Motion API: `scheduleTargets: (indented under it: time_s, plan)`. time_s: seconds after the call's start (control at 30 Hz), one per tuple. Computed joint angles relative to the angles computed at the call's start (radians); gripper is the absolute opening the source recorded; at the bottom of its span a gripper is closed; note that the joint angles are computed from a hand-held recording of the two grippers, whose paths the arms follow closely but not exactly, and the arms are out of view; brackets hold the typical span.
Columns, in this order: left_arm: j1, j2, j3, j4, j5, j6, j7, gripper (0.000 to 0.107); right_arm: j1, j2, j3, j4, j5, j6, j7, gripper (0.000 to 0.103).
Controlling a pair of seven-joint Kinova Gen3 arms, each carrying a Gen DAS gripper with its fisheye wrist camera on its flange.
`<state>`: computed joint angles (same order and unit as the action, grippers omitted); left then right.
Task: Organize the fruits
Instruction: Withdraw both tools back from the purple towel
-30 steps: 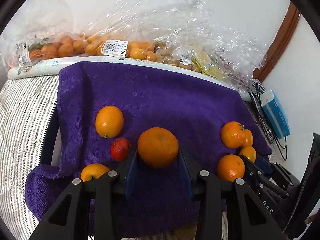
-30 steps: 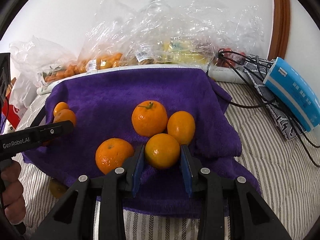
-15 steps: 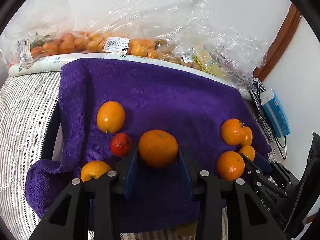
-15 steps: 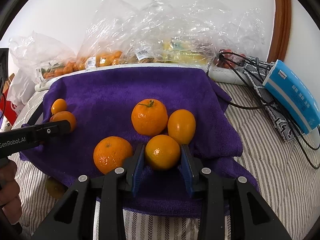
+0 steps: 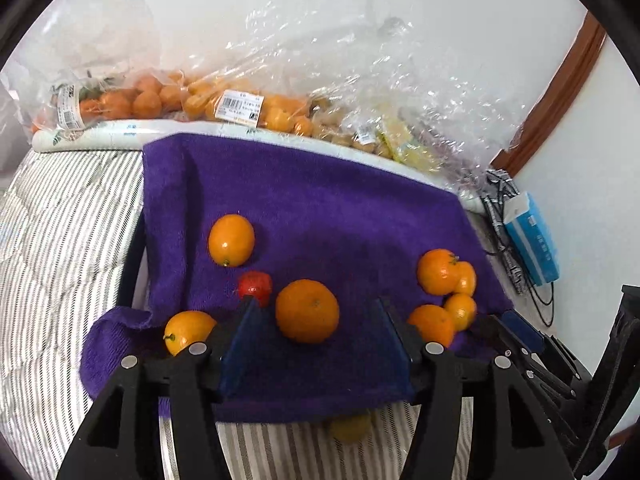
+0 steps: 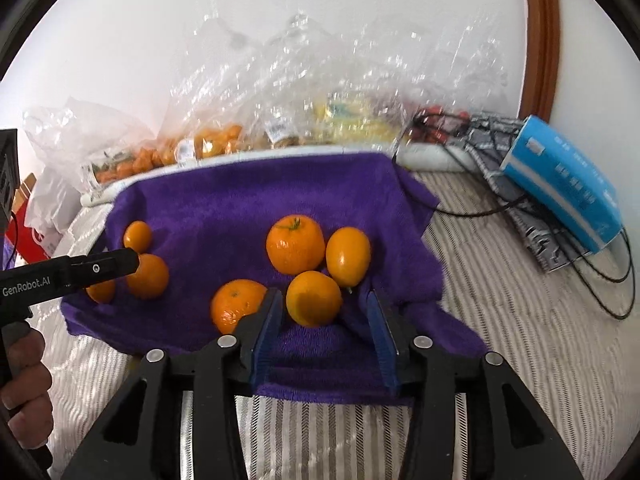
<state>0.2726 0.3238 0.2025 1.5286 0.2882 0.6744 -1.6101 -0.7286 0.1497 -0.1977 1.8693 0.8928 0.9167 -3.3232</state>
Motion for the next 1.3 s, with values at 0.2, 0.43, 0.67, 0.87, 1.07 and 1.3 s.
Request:
scheduleTargets:
  time_s: [0.2,0.43,0.67,0.87,1.07,1.3]
  plan:
    - [0.0,-0.074,0.0,0.043,0.004,-0.001,-0.007,0.06,-0.017,-0.048,-0.031,-0.004,0.004,0.054,-0.03,0.053]
    - [0.01,-0.183,-0.014,0.1,-0.014,-0.005,-0.006,0.066,-0.063,-0.08,-0.091,-0.027,0.035,0.153,-0.074,0.059]
    - [0.011,-0.283,-0.028,0.156,-0.021,-0.004,0.001,0.068,-0.108,-0.104,-0.14,-0.038,0.051,0.217,-0.118,0.059]
    - [0.004,-0.363,-0.045,0.204,-0.018,0.004,0.004,0.068,-0.145,-0.105,-0.171,-0.056,0.04,0.282,-0.125,0.059]
    - [-0.003,-0.425,-0.061,0.243,0.001,0.007,-0.007,0.068,-0.204,-0.093,-0.202,-0.094,0.054,0.373,-0.11,0.059]
    - [-0.007,-0.492,-0.08,0.297,0.013,0.01,-0.02,0.068,-0.291,-0.052,-0.199,-0.14,0.08,0.484,-0.126,0.051]
